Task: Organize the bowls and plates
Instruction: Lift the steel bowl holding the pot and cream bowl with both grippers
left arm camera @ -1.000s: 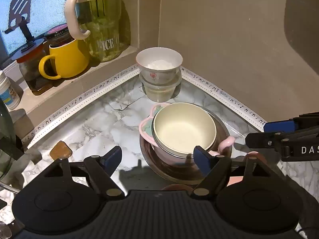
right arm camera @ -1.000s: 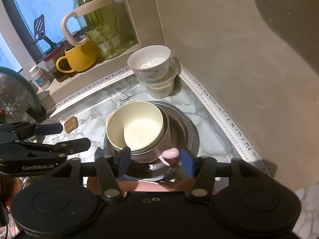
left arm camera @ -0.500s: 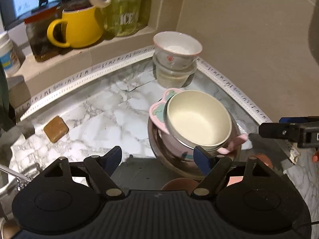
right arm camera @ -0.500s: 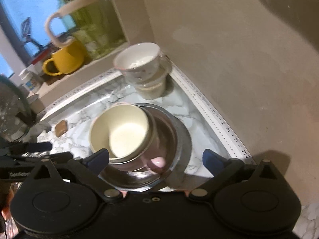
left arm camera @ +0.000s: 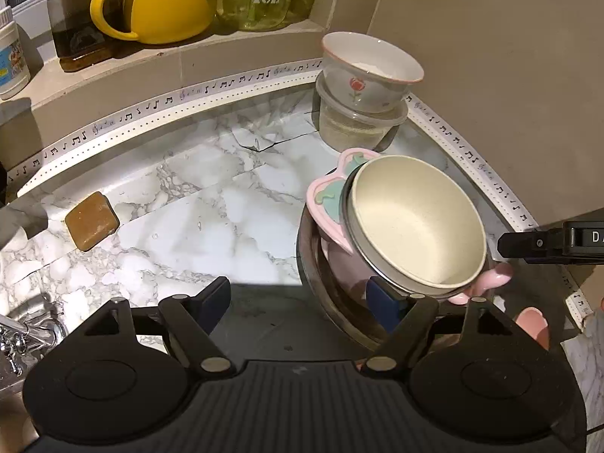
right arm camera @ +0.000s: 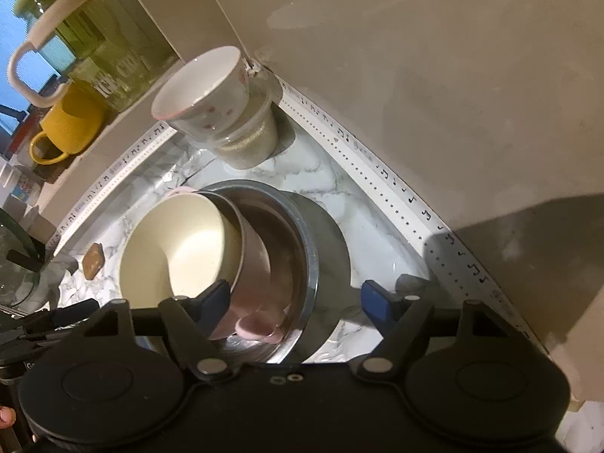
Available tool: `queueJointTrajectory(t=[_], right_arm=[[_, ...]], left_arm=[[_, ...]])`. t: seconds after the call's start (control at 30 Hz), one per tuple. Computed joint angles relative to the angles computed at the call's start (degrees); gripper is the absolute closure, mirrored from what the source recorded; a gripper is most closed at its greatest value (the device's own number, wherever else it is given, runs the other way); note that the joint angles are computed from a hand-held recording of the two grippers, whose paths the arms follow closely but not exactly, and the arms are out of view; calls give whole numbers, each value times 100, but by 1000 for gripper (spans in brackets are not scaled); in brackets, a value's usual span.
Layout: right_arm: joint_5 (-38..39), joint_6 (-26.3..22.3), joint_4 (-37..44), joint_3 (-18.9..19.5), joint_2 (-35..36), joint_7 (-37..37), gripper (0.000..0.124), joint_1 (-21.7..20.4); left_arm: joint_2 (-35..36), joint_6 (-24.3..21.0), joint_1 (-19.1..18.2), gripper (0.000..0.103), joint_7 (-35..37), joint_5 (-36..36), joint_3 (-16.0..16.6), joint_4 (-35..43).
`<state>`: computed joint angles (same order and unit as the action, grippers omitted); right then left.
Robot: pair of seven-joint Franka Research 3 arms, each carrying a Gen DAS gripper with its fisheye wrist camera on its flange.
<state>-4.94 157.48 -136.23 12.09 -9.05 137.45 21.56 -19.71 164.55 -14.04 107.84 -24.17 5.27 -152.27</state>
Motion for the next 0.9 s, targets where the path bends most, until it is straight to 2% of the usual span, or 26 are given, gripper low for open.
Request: queueJointTrajectory(t=[0.17, 0.3, 0.4, 0.63, 0.7, 0.83, 0.9], right_arm=[[148, -6, 40, -66, 110, -158, 57, 27], [210, -23, 88, -95, 182, -203, 63, 40], [145, -59, 143, -101, 262, -149, 70, 36], [-50, -62, 223, -136, 403, 40, 84, 58], [-46, -77, 244, -156, 445, 30, 86, 80], [-55, -69, 258, -189, 497, 14, 94, 117], [-22, -37, 267, -207, 521, -16, 99, 131]], left_arm=[[121, 99, -91, 24, 183, -142, 84, 38], [198, 145, -82, 24, 243, -192, 47, 57], [300, 152, 57, 25, 111, -54, -104, 94], [443, 234, 116, 26, 74, -72, -155, 132], [484, 185, 32, 35, 195, -232, -74, 180], [544, 124, 61, 43, 274, -384, -127, 244], [570, 77, 78, 51, 329, -458, -154, 274]])
